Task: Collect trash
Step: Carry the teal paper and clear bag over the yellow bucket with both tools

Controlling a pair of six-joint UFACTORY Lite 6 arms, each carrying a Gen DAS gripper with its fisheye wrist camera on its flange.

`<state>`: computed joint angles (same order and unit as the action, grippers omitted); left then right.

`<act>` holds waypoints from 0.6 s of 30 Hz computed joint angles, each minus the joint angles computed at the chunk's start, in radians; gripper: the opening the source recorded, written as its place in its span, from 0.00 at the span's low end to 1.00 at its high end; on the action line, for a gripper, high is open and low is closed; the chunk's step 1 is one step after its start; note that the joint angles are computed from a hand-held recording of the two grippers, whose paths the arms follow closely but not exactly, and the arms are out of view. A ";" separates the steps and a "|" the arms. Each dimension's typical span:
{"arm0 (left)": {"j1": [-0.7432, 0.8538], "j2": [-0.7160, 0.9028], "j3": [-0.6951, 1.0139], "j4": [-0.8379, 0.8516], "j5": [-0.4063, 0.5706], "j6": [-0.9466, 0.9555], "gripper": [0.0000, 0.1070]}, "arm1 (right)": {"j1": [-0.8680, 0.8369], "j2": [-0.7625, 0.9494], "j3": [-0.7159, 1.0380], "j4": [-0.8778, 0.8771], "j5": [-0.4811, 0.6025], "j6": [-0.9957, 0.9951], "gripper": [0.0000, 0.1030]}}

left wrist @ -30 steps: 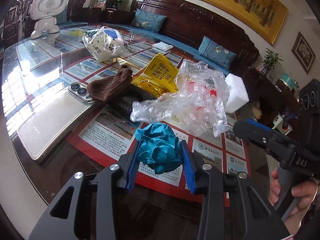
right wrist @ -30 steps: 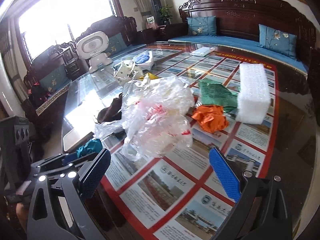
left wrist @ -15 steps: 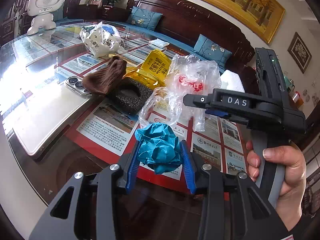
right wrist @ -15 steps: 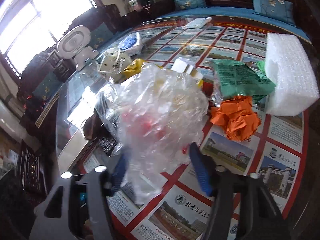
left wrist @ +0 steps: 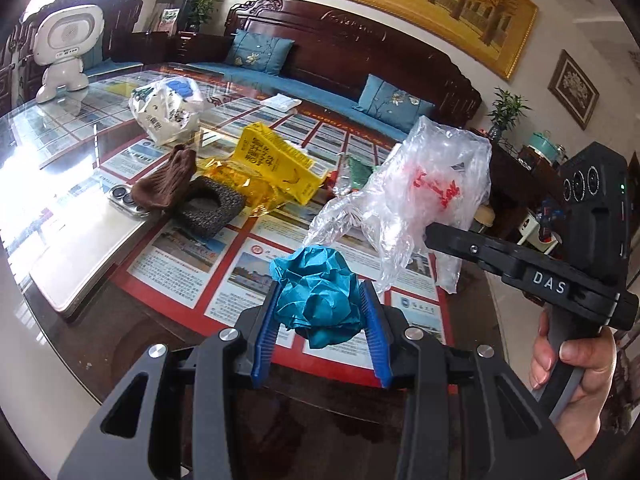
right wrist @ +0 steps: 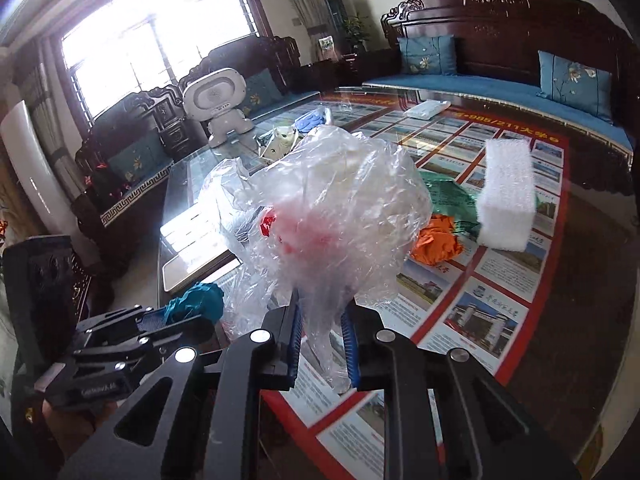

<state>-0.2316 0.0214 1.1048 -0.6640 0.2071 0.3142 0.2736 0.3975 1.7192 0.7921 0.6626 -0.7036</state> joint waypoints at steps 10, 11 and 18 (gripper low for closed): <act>-0.282 0.146 0.228 0.571 0.032 -0.593 0.37 | -0.337 -0.399 -0.431 0.144 0.101 -0.244 0.17; -0.311 0.179 0.272 0.603 0.044 -0.629 0.37 | -0.394 -0.427 -0.465 0.162 0.128 -0.276 0.18; -0.490 0.523 0.715 0.610 0.196 -0.643 0.37 | -0.801 -0.531 -0.611 0.190 0.323 -0.480 0.18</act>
<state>-0.7220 0.5447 1.8200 -0.0541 0.4035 -0.3283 -0.5272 -0.1339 1.1083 0.9819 0.9852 -1.1841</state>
